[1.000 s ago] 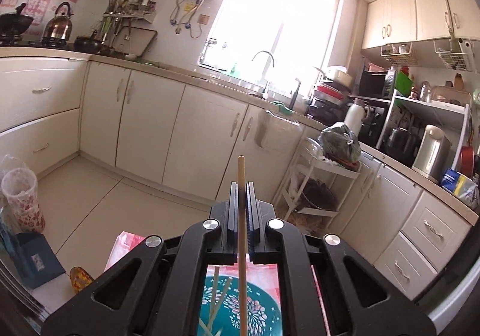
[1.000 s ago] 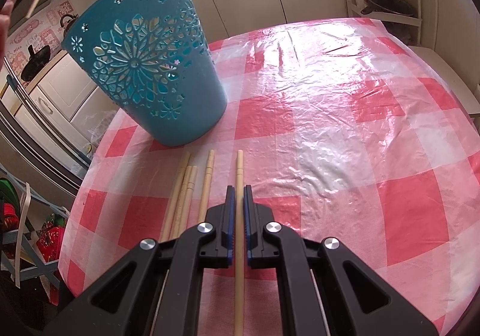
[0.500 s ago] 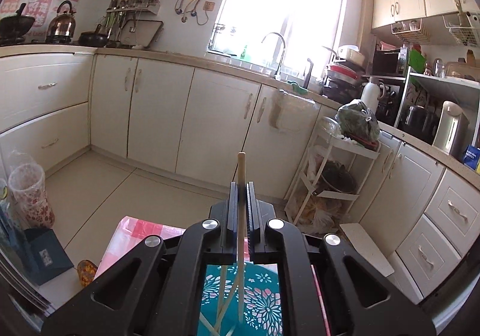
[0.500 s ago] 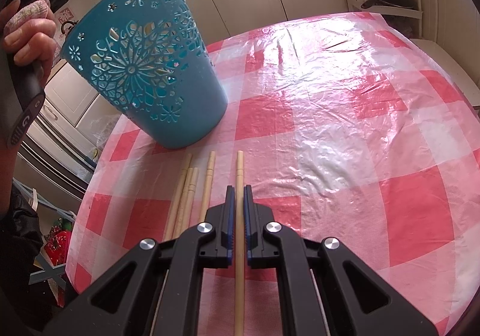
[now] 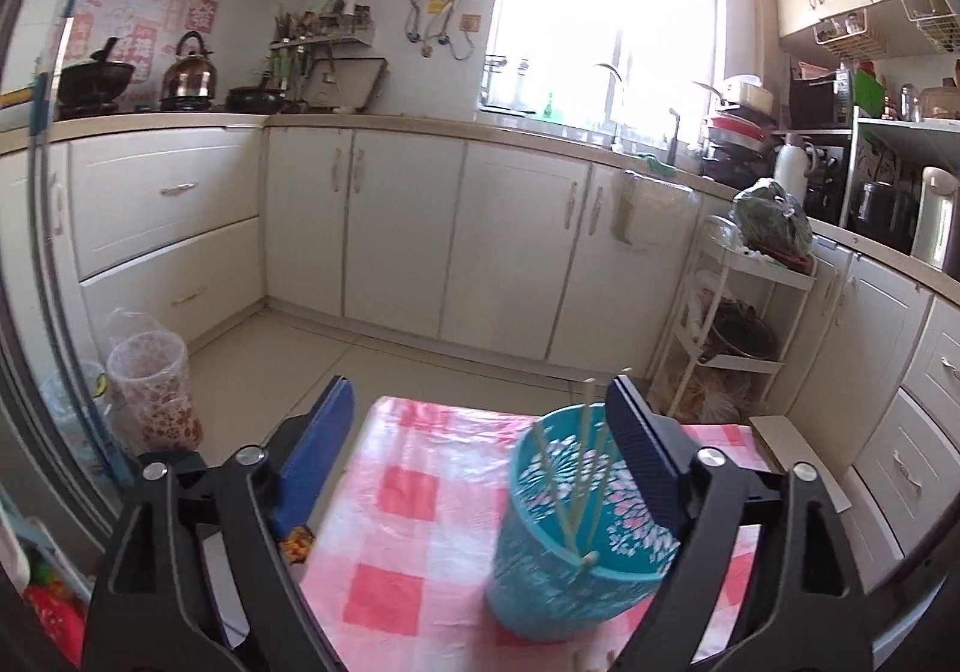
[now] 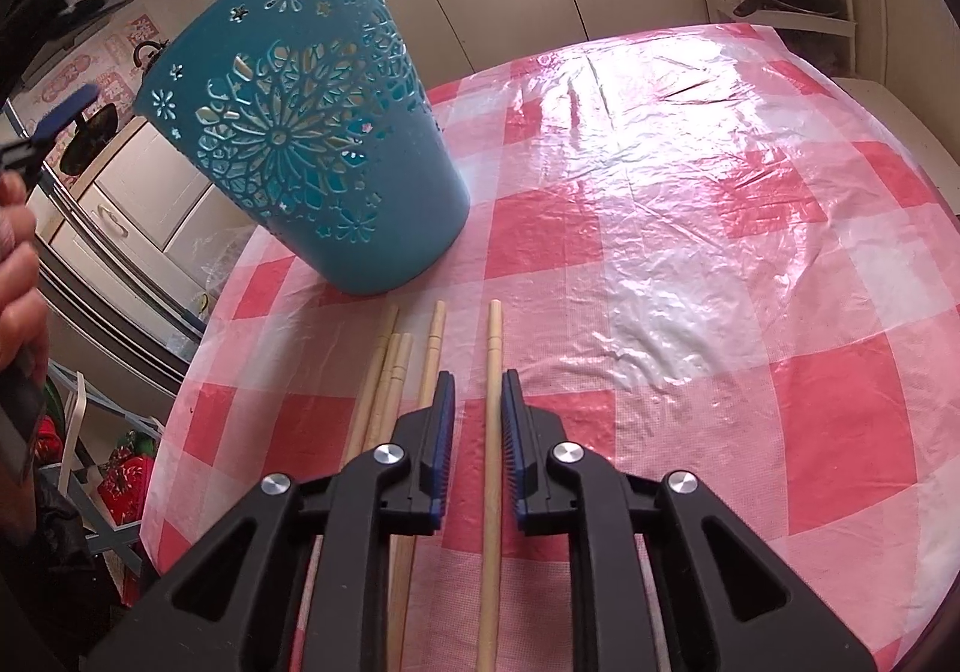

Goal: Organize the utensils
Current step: 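Move the left tool back beside the basket near the chopsticks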

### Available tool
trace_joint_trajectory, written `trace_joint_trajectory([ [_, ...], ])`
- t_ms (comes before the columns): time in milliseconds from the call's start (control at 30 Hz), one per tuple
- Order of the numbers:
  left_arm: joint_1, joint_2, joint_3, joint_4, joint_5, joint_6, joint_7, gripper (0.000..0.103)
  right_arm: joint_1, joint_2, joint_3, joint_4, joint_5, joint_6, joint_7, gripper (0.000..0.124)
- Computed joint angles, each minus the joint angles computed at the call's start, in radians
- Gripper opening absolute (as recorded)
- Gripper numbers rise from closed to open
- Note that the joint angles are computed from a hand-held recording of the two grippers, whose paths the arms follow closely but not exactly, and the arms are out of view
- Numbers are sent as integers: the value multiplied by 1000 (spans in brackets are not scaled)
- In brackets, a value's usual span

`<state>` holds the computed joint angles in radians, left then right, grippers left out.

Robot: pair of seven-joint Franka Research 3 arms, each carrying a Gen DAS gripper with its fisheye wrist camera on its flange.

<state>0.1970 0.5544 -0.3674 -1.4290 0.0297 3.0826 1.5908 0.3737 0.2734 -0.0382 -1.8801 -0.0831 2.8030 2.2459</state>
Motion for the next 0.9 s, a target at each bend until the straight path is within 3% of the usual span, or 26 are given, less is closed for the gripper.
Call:
trace_joint_trajectory([
  [33, 5, -27, 20, -50, -2, 12, -15, 88, 6, 1, -5, 5, -12, -7, 7, 17],
  [133, 52, -52, 9, -126, -23, -60, -7, 89, 34, 10, -28, 28, -78, -42, 47, 17],
  [200, 28, -50, 55, -147, -23, -122, -20, 89, 54, 20, -43, 53, -139, -79, 79, 17],
  [333, 28, -37, 55, -171, -60, -193, 29, 89, 83, 45, -53, 110, -247, -162, 127, 17],
  [500, -3, -36, 75, -201, -66, -211, 93, 89, 113, 79, -53, 184, -379, -284, 142, 12],
  [900, -56, -28, 126, -171, -68, -283, 93, 90, 94, 69, -26, 179, -414, -302, 151, 12],
])
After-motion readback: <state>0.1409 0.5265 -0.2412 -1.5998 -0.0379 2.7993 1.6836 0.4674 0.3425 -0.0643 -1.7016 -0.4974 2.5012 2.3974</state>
